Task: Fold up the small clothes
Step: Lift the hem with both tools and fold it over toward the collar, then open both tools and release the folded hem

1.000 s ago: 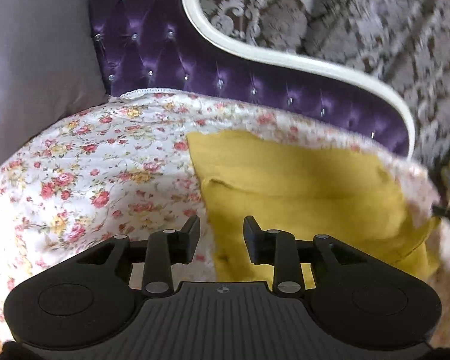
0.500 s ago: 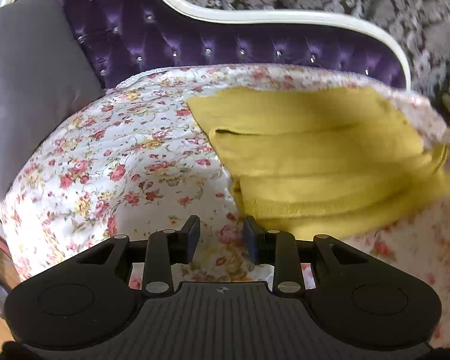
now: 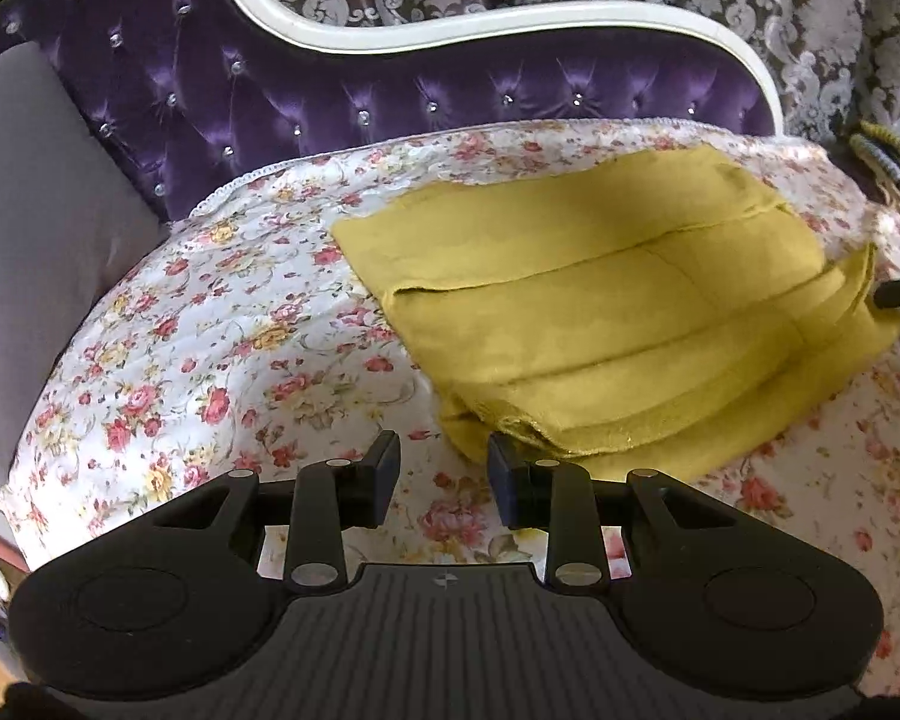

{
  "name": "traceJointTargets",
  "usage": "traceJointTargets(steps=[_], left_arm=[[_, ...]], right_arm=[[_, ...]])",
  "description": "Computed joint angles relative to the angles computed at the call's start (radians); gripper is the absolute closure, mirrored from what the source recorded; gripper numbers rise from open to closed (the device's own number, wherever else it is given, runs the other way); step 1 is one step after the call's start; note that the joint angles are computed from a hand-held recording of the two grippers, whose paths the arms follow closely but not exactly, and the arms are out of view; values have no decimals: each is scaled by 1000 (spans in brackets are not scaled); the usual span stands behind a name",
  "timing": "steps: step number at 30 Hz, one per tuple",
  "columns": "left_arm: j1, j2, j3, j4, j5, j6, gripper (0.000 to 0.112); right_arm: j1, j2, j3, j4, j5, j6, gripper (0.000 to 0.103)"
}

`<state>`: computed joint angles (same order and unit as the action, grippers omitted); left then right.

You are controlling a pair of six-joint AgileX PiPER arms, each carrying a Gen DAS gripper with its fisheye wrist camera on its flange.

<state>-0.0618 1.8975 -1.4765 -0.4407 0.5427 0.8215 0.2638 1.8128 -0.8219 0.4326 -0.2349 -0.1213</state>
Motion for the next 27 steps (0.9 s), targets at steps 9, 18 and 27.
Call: traceJointTargets(steps=[9,18,27], left_arm=[[-17,57,-68,-29,52,43,81],[-20,231,-311,-28,75,-203,81],[16,215,-292,-141,155,-58,81]], right_arm=[[8,50,-71,29,24,-60,63],[-41,119,-187,6,18,40,63],[-81,64,-89,-179,-32,215,50]])
